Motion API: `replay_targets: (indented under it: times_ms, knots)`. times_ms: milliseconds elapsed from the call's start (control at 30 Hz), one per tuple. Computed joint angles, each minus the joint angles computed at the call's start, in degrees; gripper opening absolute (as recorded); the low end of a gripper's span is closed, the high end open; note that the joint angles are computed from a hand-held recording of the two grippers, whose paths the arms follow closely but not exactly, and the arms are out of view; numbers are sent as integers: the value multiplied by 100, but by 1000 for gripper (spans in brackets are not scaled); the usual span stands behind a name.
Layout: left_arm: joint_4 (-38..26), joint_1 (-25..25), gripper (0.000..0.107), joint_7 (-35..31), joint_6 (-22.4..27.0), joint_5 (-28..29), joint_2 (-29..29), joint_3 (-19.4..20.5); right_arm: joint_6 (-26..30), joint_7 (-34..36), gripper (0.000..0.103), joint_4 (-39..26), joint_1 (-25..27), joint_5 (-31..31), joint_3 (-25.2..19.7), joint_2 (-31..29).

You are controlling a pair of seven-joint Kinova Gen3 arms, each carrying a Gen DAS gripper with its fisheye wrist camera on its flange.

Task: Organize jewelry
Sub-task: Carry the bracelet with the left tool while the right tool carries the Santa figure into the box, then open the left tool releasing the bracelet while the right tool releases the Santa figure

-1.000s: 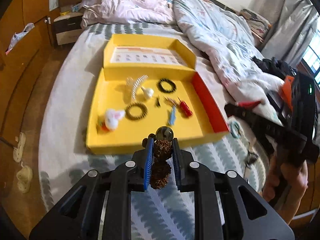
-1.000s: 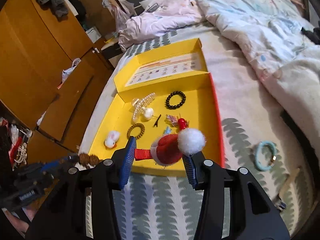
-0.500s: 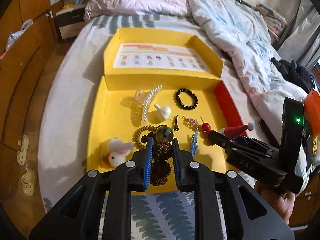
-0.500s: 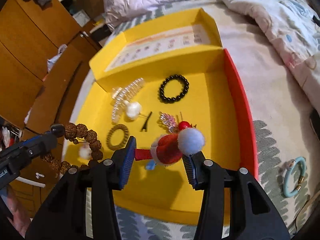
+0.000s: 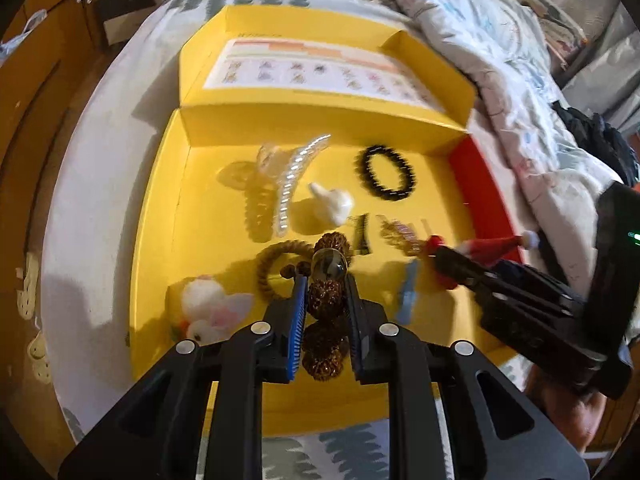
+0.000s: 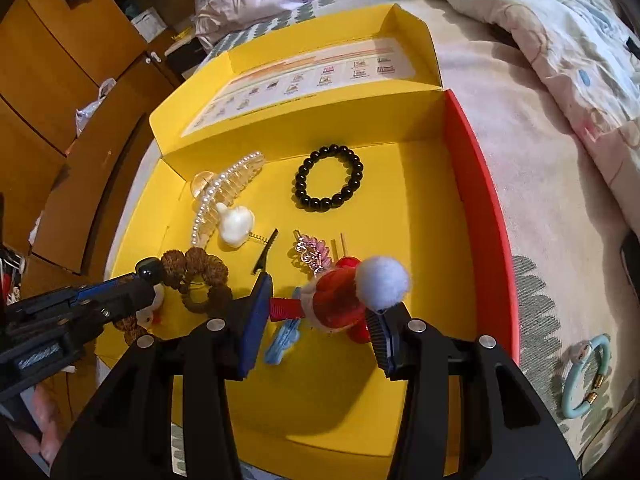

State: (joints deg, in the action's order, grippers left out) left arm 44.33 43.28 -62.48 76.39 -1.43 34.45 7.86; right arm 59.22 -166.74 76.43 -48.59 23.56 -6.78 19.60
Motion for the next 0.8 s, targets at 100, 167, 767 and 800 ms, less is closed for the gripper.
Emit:
replay_targets:
  times_ms: [100, 167, 767, 800]
  knots:
    - [53, -70, 19, 16, -25, 58, 19, 4, -17, 40, 47, 1, 20, -35, -7, 26]
    - [44, -57, 20, 20, 20, 32, 35, -8, -5, 21, 47, 10, -2, -3, 7, 32]
    - [354, 72, 44, 278, -133, -391, -226, -110, 618, 420, 63, -517, -282, 124, 46, 262]
    - [371, 74, 44, 290, -139, -407, -244, -107, 555, 375, 63, -466, -293, 143, 55, 221]
